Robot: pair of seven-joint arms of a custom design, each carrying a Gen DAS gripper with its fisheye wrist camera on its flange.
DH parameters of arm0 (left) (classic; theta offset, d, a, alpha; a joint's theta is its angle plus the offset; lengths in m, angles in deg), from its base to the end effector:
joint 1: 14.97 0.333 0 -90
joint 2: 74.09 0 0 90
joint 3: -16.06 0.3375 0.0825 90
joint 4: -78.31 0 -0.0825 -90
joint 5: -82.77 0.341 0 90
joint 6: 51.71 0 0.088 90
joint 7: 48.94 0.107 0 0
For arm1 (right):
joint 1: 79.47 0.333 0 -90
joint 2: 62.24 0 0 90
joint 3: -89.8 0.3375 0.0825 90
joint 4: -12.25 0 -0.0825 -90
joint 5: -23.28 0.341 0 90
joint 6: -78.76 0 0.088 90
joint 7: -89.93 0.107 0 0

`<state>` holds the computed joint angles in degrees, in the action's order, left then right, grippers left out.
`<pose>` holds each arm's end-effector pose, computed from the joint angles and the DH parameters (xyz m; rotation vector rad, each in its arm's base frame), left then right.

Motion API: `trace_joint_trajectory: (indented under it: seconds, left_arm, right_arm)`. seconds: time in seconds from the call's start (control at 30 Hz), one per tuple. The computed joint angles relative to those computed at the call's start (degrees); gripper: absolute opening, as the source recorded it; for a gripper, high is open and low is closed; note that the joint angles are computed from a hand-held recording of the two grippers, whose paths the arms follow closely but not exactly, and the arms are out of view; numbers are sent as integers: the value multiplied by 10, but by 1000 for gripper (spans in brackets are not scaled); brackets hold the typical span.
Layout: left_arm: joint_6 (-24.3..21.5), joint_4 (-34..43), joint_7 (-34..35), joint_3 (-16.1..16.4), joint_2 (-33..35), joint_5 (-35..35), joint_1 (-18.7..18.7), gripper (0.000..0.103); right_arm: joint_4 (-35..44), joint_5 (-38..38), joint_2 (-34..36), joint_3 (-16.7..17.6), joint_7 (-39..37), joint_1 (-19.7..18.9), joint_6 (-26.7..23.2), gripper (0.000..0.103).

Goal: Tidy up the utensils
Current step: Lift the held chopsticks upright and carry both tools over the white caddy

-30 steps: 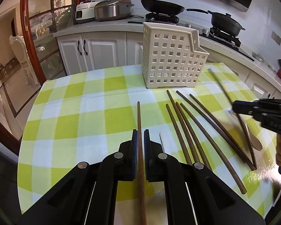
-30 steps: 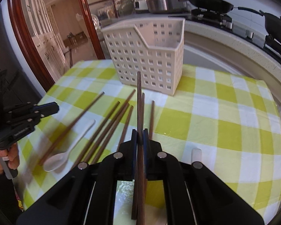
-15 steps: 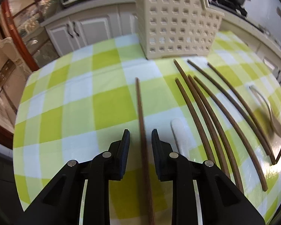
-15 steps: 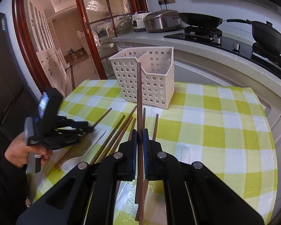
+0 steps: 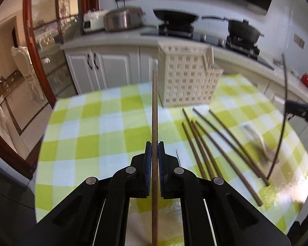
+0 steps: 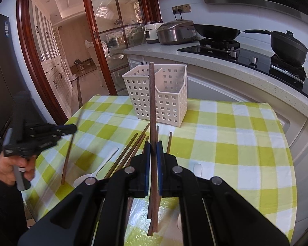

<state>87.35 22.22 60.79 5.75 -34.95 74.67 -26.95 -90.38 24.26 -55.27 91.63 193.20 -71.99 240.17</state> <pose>0.7234 -0.2339 0.5821 -1.2375 2.2846 -0.9768 0.6026 0.0966 0.6244 -1.5629 1.7014 -0.6063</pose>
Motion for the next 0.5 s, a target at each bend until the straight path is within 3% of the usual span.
trace_joint_trajectory:
  seconds: [0.07,0.27,0.37,0.5]
  left_arm:
    - [34,-44,8,-6,-31,-10,8,6]
    - [73,-81,19,-14,-62,-30,16,6]
    - [68,-62,19,-17,-55,-38,16,6]
    - [30,29,4,-11,-13,-26,1,5]
  right_arm:
    - [-2,-1,-3,0,0,0,1,6]
    - [-1,-4,-11,-2,2,1,4,6]
    - [14,-10,-7,-4,5,2,-4,6]
    - [58,-12,13,-5,6,-1,-27,6]
